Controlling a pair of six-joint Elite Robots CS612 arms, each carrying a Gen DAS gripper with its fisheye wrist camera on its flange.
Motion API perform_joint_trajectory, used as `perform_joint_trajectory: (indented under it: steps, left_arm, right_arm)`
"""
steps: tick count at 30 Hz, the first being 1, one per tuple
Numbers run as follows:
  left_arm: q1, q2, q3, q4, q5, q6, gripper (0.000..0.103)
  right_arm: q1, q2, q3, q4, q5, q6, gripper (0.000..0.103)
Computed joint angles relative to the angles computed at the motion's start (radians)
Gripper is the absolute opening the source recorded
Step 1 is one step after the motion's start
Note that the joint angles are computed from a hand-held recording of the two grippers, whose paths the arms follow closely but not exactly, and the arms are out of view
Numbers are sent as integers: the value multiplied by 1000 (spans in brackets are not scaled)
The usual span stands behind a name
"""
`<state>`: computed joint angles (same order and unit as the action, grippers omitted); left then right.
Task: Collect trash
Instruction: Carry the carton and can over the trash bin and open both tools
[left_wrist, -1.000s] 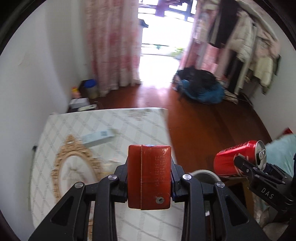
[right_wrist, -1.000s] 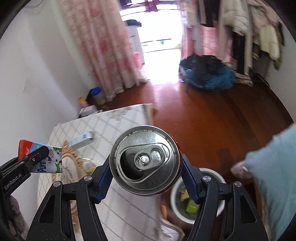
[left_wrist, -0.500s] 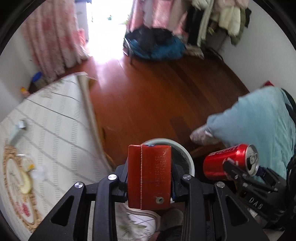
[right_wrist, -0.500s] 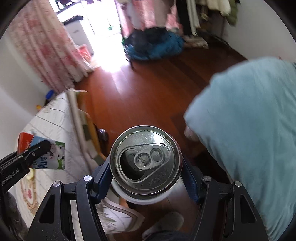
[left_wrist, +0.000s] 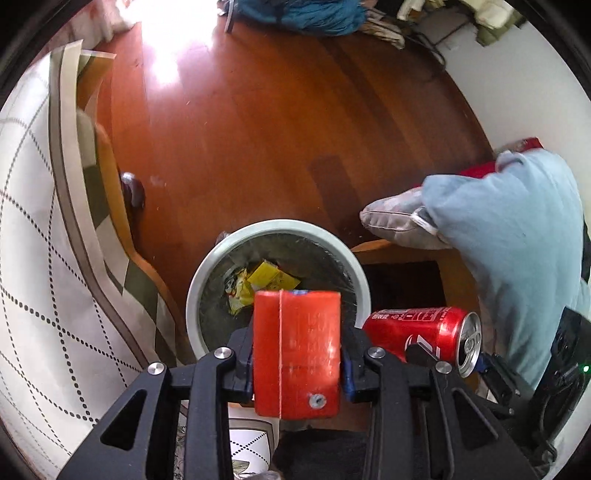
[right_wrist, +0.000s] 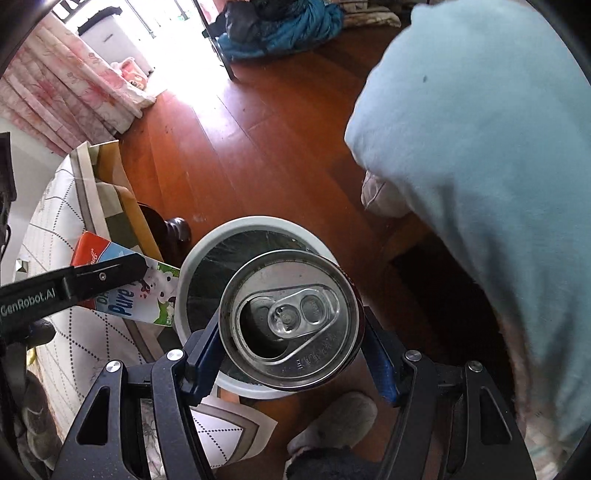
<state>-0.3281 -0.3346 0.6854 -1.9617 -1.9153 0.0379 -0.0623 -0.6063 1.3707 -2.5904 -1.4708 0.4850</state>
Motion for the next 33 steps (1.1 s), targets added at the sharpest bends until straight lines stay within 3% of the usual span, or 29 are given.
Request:
perform_joint_trajectory:
  steps: [1, 2, 3, 5, 6, 7, 11, 15, 21, 28, 33]
  left_arm:
    - [1, 2, -1, -1, -3, -6, 57]
    - [3, 2, -1, -5, -5, -15, 79]
    - [7, 0, 5, -16, -4, -27, 88]
    - [16, -4, 13, -25, -10, -40, 88]
    - [17, -12, 25, -35, -2, -42, 88]
    - [16, -22, 44, -52, 15, -39, 88]
    - [13, -68, 125, -131, 85, -32, 89]
    - [7, -134, 249, -261, 176, -33, 89]
    - [2, -221, 406, -414, 267, -31, 89]
    - [6, -312, 541, -533, 301, -21, 89]
    - [11, -370, 616, -603, 284, -35, 89]
  right_arm:
    - [-1, 5, -4, 2, 3, 2, 70]
    - [-3, 10, -6, -2, 16, 3, 70]
    - [-6, 12, -5, -3, 27, 3, 70]
    - [-14, 24, -16, 9, 78, 13, 75]
    - [-16, 24, -16, 10, 95, 20, 95]
    - [-15, 24, -16, 11, 93, 23, 102]
    - [-5, 17, -19, 40, 73, -3, 103]
    - [19, -4, -18, 80, -10, -35, 103]
    - [39, -51, 26, 63, -57, -45, 103]
    - [61, -135, 110, 6, -109, -48, 103]
    - [77, -200, 166, -40, -136, -55, 103]
